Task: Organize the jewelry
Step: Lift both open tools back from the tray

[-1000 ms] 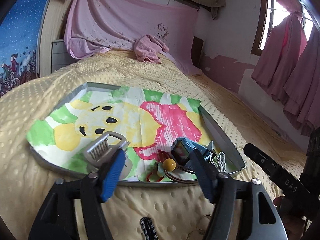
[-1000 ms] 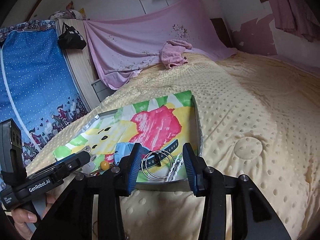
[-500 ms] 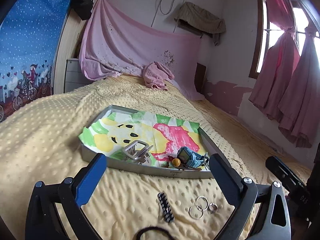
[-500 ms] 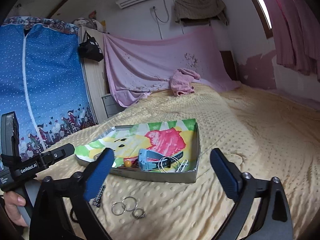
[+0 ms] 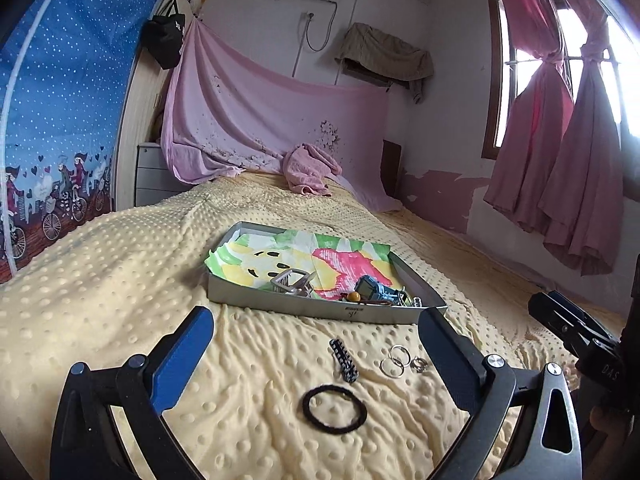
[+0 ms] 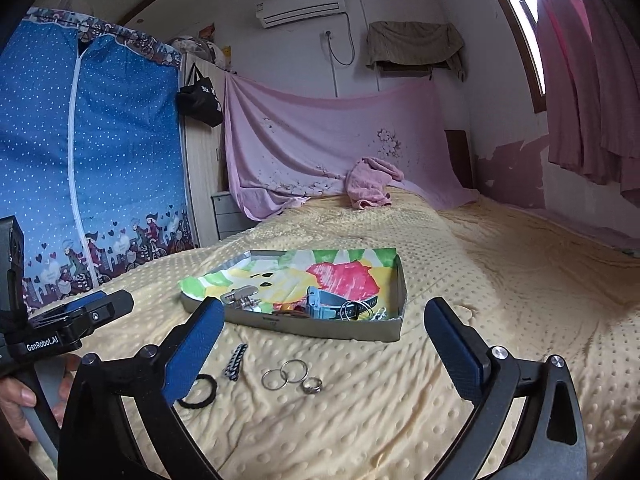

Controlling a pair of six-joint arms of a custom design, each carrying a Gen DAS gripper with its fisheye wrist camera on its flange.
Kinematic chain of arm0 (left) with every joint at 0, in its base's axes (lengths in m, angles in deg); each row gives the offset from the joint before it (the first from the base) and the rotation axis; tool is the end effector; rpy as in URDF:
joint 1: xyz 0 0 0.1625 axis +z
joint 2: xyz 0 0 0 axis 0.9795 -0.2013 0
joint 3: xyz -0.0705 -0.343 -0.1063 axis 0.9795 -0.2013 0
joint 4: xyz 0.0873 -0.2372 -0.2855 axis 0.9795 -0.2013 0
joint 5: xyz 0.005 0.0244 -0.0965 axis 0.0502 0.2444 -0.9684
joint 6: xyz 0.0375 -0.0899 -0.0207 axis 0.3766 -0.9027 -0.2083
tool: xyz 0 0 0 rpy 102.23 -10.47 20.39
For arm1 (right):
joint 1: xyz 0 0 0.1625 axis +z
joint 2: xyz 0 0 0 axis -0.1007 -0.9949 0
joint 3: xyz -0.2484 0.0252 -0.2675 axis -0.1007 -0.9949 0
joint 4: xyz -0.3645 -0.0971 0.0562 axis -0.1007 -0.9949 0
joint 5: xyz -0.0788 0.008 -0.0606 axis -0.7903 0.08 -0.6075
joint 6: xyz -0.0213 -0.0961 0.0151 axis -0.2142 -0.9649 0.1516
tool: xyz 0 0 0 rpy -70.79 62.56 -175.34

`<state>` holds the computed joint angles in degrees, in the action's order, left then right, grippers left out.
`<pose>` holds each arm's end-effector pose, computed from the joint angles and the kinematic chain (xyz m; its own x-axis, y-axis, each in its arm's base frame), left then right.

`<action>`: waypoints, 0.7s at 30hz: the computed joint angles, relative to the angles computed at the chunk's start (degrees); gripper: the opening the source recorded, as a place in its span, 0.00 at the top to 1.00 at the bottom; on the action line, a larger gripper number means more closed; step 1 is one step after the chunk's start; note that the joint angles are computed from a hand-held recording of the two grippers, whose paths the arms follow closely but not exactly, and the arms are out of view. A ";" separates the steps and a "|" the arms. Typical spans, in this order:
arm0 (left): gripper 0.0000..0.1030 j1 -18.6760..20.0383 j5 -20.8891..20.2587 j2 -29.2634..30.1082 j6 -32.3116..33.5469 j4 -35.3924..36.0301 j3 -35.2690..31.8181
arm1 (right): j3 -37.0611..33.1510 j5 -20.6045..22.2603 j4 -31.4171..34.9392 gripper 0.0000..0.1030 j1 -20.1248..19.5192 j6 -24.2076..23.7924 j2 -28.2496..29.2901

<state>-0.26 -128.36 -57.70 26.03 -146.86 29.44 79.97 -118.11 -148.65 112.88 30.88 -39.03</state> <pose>0.0120 -0.7419 0.3146 -0.8362 0.0733 -0.5435 0.5348 0.3290 -0.7783 0.3313 -0.7236 -0.0151 -0.7787 -0.1899 0.5980 -0.6272 0.2606 -0.7339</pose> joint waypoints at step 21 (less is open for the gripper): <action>0.00 2.12 5.08 -0.70 -0.23 6.03 2.01 | -12.13 -8.97 18.10 0.04 0.40 -0.73 5.98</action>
<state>1.87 -123.28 -58.40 25.80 -140.83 31.45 67.84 -127.08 -130.55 113.28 30.14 -33.05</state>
